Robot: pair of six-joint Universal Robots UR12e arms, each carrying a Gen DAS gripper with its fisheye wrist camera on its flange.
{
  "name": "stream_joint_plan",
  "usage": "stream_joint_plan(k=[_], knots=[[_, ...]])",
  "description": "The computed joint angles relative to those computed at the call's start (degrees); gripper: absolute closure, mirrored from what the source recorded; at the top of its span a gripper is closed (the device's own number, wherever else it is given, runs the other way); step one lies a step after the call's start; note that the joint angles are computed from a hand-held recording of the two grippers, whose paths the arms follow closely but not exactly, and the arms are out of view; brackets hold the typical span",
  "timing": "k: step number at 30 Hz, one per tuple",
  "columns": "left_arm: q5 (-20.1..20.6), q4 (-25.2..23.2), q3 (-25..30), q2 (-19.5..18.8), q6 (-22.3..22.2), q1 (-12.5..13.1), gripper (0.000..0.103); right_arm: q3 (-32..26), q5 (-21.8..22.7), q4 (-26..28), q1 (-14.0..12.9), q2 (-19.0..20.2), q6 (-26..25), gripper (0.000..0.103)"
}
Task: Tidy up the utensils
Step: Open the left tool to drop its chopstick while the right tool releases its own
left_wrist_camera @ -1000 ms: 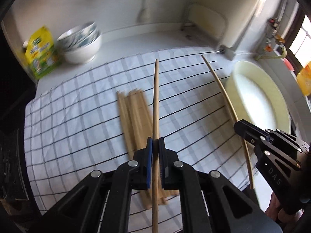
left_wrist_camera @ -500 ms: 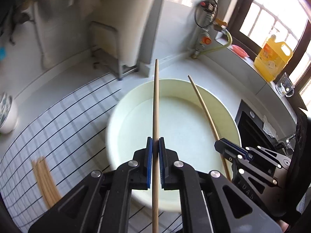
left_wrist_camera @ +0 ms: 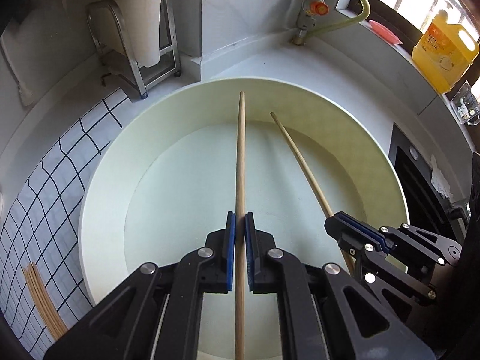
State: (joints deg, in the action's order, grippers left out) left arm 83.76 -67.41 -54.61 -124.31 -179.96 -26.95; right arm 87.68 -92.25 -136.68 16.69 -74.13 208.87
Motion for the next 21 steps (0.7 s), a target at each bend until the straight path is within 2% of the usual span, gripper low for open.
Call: stream_joint_plan(k=[3, 5, 7, 10, 14, 18, 21], knots=[[0.92, -0.86, 0.39, -0.43, -0.12, -0.12, 0.096, 0.15, 0.55, -0.16, -0.38, 0.11, 0.13, 0.097], [1.84, -1.27, 0.62, -0.56, -0.58, -0.19, 0.091, -0.02, 0.39, 0.01, -0.39, 0.12, 0.17, 0.097], [2.22, -1.22, 0.62, -0.45, -1.23, -0.13, 0.07, 0.47, -0.32, -0.86, -0.41, -0.26, 0.43, 0.093], [3.68, 0.46, -0.47, 0.52, -2.34, -0.07, 0.053, 0.81, -1.49, -1.66, -0.21, -0.74, 0.27, 0.086], [4.88, 1.95, -1.83, 1.79, -3.24, 0.15, 0.05, 0.84, -2.05, -1.92, 0.02, -1.18, -0.23, 0.082], [5.91, 3.49, -4.21, 3.78, -3.83, 0.49, 0.043, 0.77, -1.99, -1.93, 0.72, -1.55, -0.53, 0.077], [6.61, 4.02, -5.89, 5.31, -3.88, 0.75, 0.042, 0.58, -1.75, -2.0, 1.29, -1.74, -0.6, 0.076]])
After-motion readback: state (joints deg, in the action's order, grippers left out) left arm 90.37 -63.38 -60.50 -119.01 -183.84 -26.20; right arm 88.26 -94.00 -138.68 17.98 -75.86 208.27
